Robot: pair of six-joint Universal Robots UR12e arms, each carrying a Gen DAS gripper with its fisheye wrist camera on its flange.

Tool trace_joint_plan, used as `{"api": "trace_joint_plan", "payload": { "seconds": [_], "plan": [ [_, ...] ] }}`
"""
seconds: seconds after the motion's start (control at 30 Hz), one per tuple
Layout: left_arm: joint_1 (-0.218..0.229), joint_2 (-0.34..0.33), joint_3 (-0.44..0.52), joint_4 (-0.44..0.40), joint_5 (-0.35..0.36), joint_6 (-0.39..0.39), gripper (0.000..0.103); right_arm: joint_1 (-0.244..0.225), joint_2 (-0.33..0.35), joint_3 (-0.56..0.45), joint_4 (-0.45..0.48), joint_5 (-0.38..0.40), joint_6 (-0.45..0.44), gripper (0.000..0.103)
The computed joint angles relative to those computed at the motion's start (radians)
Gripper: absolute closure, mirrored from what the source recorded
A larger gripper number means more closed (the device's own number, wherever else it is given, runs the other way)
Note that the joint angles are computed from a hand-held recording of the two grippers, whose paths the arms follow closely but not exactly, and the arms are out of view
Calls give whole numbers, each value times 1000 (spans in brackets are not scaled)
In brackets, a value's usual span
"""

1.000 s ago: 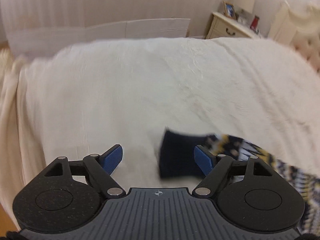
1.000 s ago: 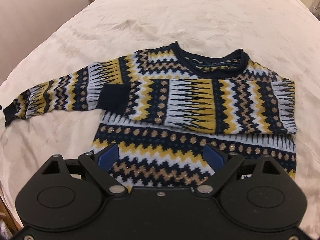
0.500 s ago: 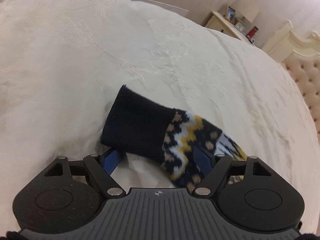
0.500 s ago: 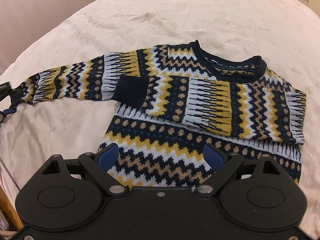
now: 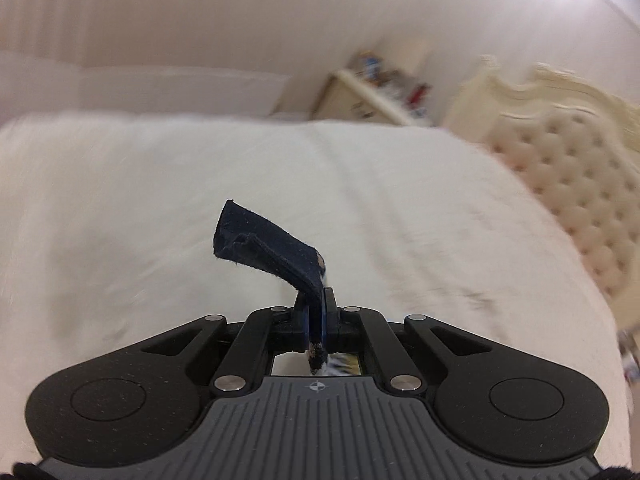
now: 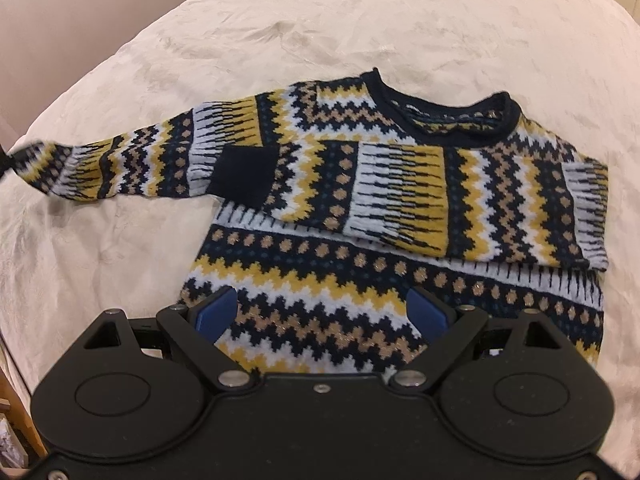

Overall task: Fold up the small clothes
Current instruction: 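Lift the held sleeve across the sweater body and open the left gripper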

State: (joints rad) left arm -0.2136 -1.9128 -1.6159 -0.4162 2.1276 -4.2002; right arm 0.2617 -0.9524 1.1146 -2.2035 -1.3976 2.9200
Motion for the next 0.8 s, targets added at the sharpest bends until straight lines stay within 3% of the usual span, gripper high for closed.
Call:
{"api": "trace_joint_plan", "payload": {
  "seconds": [0.17,0.43,0.57,0.8],
  "plan": [
    [-53,-70,157,47,4,193,99,-29,-15,33,-15,50,-7,11],
    [-111,-274,469,107,-169,339,99,-87,-45,89,-46,91,12,11],
    [-126,-385,615,72,-279,351,99,-116,-59,109,-66,87,38,11],
    [-149,-544,839,-112,-436,337,98,-149,-73,126,-96,64,92,11]
  ]
}}
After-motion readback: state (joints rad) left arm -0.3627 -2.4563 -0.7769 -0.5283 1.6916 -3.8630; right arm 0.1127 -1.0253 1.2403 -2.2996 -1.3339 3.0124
